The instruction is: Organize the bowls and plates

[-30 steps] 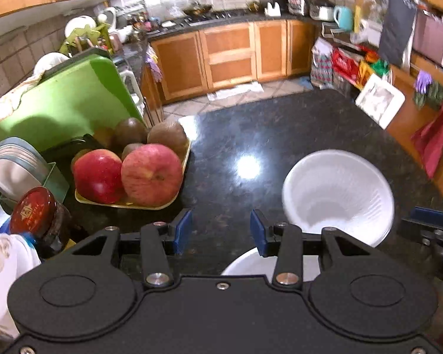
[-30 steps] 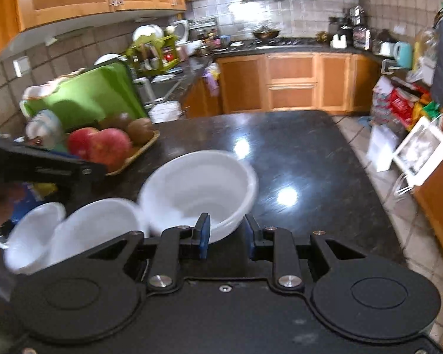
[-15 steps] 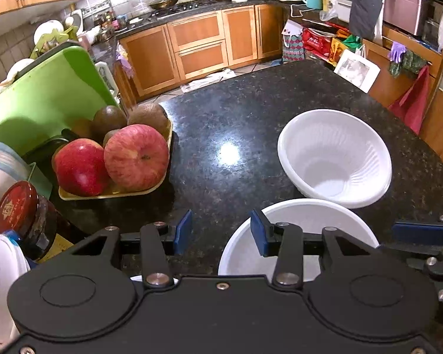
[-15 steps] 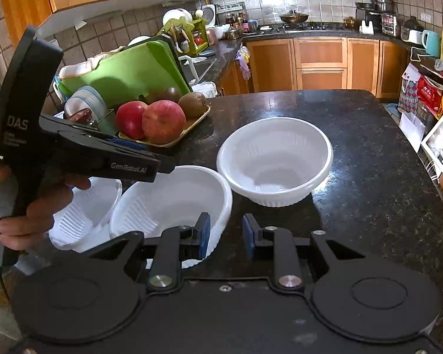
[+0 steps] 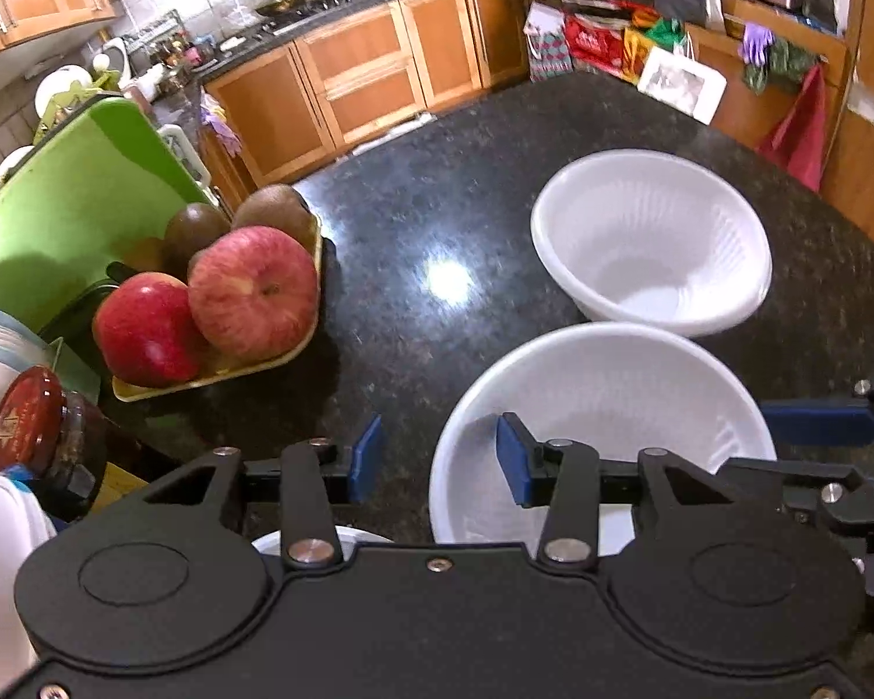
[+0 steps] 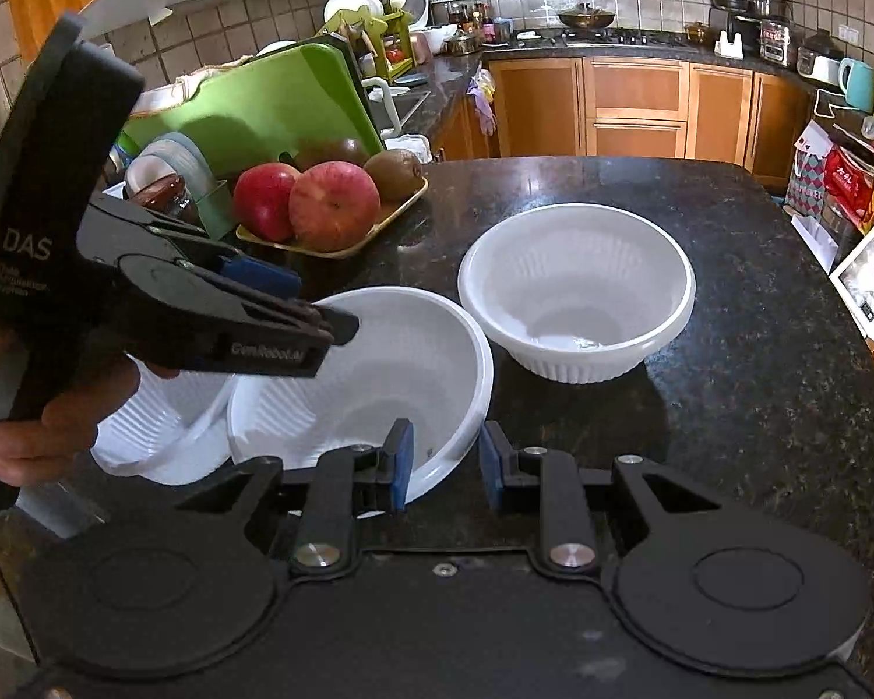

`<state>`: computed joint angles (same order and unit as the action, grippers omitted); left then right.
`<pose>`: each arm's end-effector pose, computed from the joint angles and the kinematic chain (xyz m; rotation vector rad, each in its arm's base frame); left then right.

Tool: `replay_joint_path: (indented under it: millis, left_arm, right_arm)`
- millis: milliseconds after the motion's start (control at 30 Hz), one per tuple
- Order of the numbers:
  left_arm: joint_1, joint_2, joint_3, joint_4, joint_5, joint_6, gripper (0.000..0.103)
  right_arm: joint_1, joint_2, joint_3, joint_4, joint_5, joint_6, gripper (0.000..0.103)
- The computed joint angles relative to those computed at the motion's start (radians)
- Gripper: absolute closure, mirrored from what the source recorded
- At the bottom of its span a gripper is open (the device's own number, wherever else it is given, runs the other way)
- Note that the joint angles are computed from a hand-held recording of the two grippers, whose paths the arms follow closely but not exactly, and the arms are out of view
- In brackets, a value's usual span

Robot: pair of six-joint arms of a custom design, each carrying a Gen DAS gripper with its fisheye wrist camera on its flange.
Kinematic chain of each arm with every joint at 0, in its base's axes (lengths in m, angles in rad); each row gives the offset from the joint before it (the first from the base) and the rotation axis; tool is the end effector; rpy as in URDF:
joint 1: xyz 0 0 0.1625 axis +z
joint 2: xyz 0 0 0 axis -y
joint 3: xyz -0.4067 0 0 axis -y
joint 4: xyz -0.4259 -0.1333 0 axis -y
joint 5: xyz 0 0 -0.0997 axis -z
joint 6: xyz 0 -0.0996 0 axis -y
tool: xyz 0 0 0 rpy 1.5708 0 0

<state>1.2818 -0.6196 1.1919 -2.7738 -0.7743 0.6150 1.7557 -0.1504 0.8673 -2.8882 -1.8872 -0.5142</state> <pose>-0.0350 -0.8354 0.1706 0.6912 2.1171 -0.5596 0.2585 -0.8255 -0.0782 0.7823 -2.5271 0.7379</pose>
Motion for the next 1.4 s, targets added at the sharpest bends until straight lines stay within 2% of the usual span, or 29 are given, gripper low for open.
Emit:
replay_joint_path:
  millis: [100, 300, 433, 633, 800, 867, 1000, 1067, 1200, 1400]
  left_arm:
    - [-0.005, -0.010, 0.034, -0.118, -0.011, 0.046, 0.051]
    - [-0.010, -0.037, 0.089, -0.273, -0.061, 0.161, 0.051]
    - [-0.006, -0.022, 0.063, -0.285, -0.046, 0.173, 0.051]
    - [0.005, 0.001, 0.023, -0.250, -0.012, 0.186, 0.051]
    - [0.017, 0.004, 0.005, -0.160, -0.010, 0.148, 0.051]
    - [0.021, -0.010, 0.020, -0.148, -0.033, 0.132, 0.051]
    - [0.035, -0.065, 0.043, -0.075, -0.137, 0.040, 0.051]
    - [0.037, -0.082, 0.059, -0.075, -0.168, 0.039, 0.051]
    - [0.029, -0.106, 0.118, -0.131, -0.177, 0.126, 0.051]
    - [0.025, -0.100, 0.112, -0.061, -0.184, 0.152, 0.050]
  right_arm:
    - [0.000, -0.003, 0.004, -0.004, -0.008, 0.005, 0.075]
    - [0.001, -0.003, 0.007, -0.010, -0.011, 0.004, 0.075]
    - [0.001, 0.005, -0.007, -0.002, -0.014, 0.013, 0.075]
    - [0.003, 0.010, -0.018, 0.007, -0.014, 0.005, 0.075]
    - [0.001, 0.017, -0.030, 0.012, -0.015, 0.005, 0.075]
    - [0.001, 0.018, -0.032, 0.013, -0.021, 0.007, 0.075]
    - [-0.001, 0.016, -0.034, 0.024, -0.026, 0.015, 0.075]
    - [-0.002, 0.016, -0.034, 0.023, -0.030, 0.016, 0.075]
    - [-0.004, 0.014, -0.032, 0.024, -0.031, 0.015, 0.075]
    - [-0.004, 0.021, -0.043, 0.031, -0.029, 0.013, 0.075]
